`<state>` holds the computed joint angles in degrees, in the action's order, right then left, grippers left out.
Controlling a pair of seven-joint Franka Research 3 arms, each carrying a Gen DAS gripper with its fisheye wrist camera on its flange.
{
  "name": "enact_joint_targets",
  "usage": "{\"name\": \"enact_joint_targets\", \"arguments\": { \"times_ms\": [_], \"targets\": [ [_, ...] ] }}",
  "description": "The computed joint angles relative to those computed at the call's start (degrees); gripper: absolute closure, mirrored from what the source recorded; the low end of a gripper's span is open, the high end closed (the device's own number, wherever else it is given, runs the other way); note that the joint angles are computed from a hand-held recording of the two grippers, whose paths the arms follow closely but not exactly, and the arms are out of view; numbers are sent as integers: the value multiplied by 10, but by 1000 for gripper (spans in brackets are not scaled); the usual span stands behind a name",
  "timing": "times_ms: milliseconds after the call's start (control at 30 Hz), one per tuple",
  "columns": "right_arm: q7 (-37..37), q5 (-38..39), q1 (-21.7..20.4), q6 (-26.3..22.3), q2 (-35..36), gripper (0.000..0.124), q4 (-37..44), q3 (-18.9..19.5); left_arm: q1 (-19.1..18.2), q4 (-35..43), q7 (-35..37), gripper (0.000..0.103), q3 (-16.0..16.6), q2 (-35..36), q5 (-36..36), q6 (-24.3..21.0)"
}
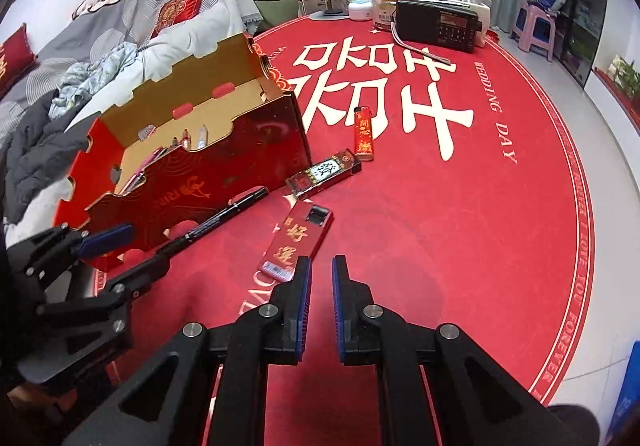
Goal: Organize rigid objects
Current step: 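Grasp the black marker with the left gripper while the right grasps the red lighter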
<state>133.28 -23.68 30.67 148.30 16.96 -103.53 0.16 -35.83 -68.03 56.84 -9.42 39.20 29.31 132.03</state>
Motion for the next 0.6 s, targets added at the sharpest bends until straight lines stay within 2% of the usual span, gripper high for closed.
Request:
{"name": "enact_joint_targets", "arguments": {
  "times_ms": [100, 200, 300, 467, 533, 600],
  "targets": [
    [-17, 2, -10, -2, 20, 113, 26, -6, -4, 42, 19, 54, 1, 32, -5, -23],
    [-52, 41, -29, -18, 56, 113, 77, -8, -16, 81, 43, 54, 8, 61, -1, -52],
    [-78, 76, -40, -41, 97, 113, 138, -13, -24, 92, 56, 54, 14, 72, 3, -59],
    [-118, 102, -40, -62, 147, 113, 213, -24, -19, 69, 57, 54, 14, 64, 1, -32],
    [-124, 112, -39, -65, 163, 113, 236, -28, -16, 64, 54, 50, 14, 63, -1, -21],
    [-127, 118, -36, -69, 176, 113, 252, -32, -9, 50, 44, 40, 13, 57, -7, -6]
  ]
}}
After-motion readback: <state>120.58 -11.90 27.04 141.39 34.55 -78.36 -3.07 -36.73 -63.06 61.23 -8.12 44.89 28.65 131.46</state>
